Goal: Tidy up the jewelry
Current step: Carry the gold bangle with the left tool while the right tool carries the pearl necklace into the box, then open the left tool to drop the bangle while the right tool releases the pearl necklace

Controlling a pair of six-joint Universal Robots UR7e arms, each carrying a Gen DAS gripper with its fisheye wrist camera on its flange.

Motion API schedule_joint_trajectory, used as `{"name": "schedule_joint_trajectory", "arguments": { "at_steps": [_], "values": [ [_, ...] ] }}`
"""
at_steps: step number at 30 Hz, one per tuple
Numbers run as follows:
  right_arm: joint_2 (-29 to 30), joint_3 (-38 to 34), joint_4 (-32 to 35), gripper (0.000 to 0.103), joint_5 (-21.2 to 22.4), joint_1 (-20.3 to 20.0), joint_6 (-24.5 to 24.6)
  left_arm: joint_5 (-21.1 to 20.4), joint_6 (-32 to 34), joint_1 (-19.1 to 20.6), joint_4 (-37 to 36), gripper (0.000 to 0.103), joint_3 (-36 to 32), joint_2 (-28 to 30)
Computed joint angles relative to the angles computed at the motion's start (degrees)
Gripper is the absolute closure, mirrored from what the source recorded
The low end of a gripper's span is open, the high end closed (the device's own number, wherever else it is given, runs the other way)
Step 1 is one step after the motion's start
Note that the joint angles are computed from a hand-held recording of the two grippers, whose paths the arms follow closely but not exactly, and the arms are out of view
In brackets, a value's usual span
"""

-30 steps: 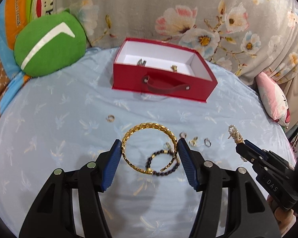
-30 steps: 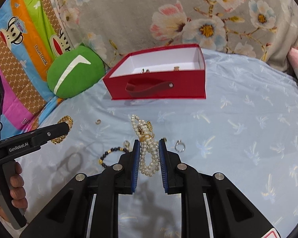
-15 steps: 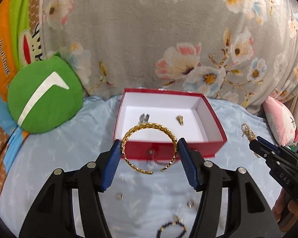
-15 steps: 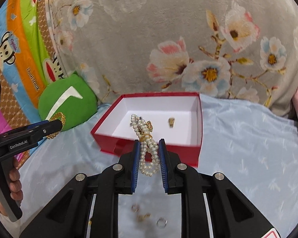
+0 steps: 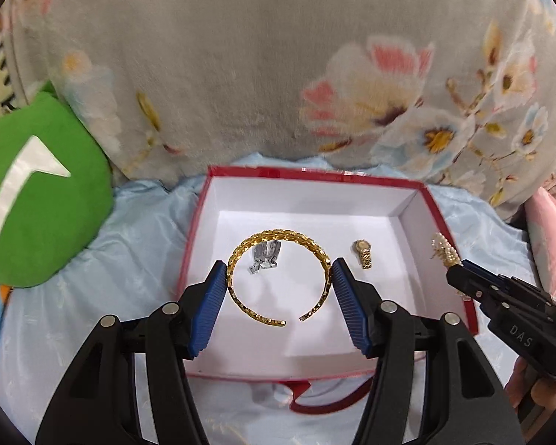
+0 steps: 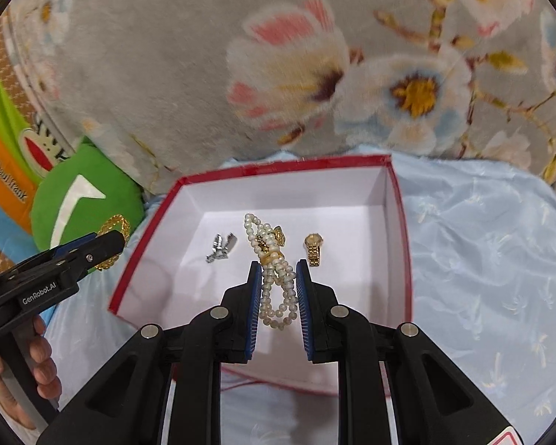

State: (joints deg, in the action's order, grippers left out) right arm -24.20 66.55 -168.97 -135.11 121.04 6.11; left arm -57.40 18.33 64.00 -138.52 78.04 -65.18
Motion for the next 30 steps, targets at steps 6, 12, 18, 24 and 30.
{"name": "schedule_joint_trajectory", "arguments": {
  "at_steps": [6,12,18,24,30],
  "values": [
    [2.92,-4.03,5.45,0.085,-0.50,-2.25,1.33,3.50,-0.29,2.06,1.34,0.047,-3.93,6.08],
    [4.65,-6.28,8.48,0.085,-1.56,-3.23,1.50,4.74,-0.10,3.14,1.30,0.046,-4.69,8.17],
    [5.92,-7.64,10.38,0.087,-2.84,-3.78,1.56,5.99,-0.86,3.88,2.22,0.046,-5.63,9.78],
    [5.84,-6.99,9.49,0.086,-2.60,-3.94,1.43,5.71,-1.53,4.25,2.96,0.046,-5.88,10.08],
    [5.96,-7.23,9.63,0.085,-3.01,-3.77,1.18,4.99,-3.01,4.24,5.55,0.039,-6.68,10.15]
  ]
}}
